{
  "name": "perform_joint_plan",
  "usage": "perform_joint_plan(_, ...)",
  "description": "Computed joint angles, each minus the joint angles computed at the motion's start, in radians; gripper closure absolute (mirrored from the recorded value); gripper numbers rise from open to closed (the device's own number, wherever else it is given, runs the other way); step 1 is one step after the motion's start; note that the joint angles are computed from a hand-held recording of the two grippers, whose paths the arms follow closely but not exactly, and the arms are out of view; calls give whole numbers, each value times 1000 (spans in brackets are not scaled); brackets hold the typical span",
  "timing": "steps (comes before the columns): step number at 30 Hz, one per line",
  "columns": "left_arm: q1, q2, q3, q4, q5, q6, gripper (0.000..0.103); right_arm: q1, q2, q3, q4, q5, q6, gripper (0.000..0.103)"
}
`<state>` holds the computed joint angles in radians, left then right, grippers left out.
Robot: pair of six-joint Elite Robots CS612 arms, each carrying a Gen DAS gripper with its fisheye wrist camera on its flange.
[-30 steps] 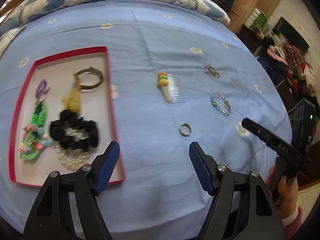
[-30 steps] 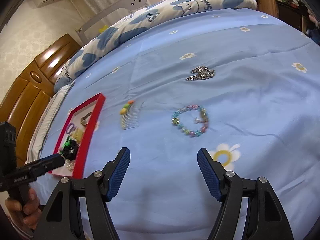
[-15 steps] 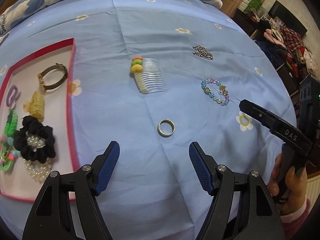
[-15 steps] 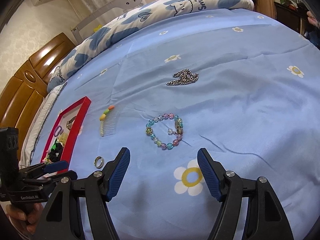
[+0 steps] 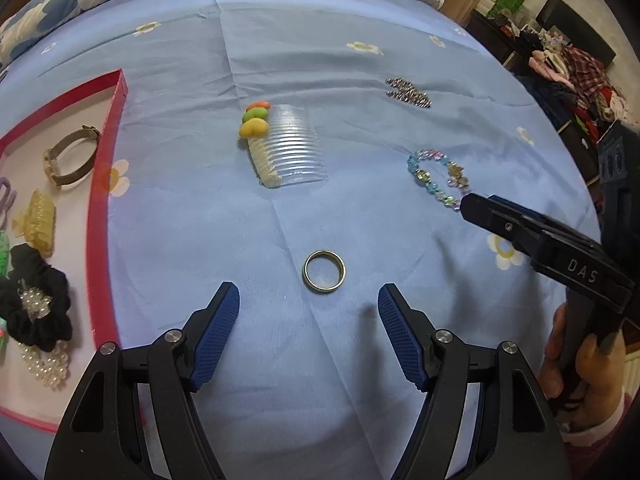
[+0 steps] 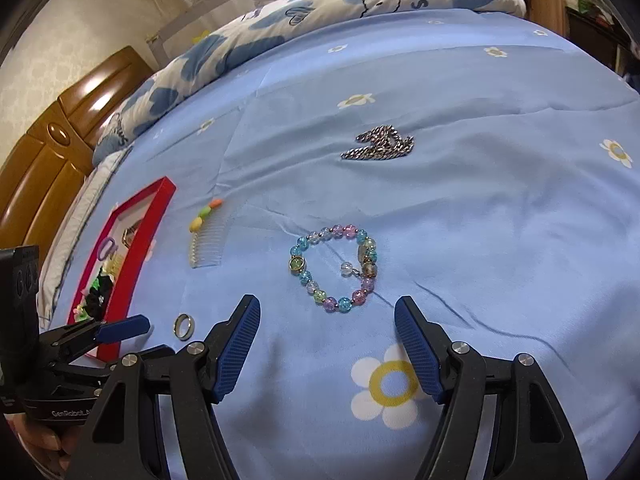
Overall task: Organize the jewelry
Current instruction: 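Grasp the gold ring with the left tool while the right tool grasps the crystal bead bracelet, then carry the ring and crystal bracelet into the red tray and open both tools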
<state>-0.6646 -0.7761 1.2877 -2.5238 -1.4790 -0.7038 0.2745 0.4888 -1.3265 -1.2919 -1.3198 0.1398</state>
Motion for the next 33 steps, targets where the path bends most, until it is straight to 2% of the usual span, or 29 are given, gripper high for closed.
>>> perform_joint_plan(6,-7,13,-15,6,39,36,33,0,-6,21,-7,-3,-9,31)
perform_joint_plan(12,-11,21,-23,11,74,63,49,3,-6,36,-26,-13,-16,31)
perform_joint_plan(18,-7,21,-13,-17,69,60,81,12,-9,61,-54,-44,-48,30)
perform_joint_plan(22,-5,20,-9,-30,58,57,82,21,-11,68,-56,-75,-75,30)
perform_joint_plan(24,-5,18,-6,-36,55,56,82,22,-10,66,-58,-89,-74,35)
perform_joint_plan(27,-4,14,1,-44,46,51,82,23,-9,62,-56,-112,-64,61)
perform_joint_plan(28,-4,12,4,-45,44,49,82,20,-7,58,-55,-106,-54,70)
perform_joint_plan(30,-5,8,9,-47,43,49,82,11,-3,48,-51,-80,-30,81)
perform_joint_plan(33,-5,3,14,-41,43,47,82,3,5,32,-50,-46,0,92)
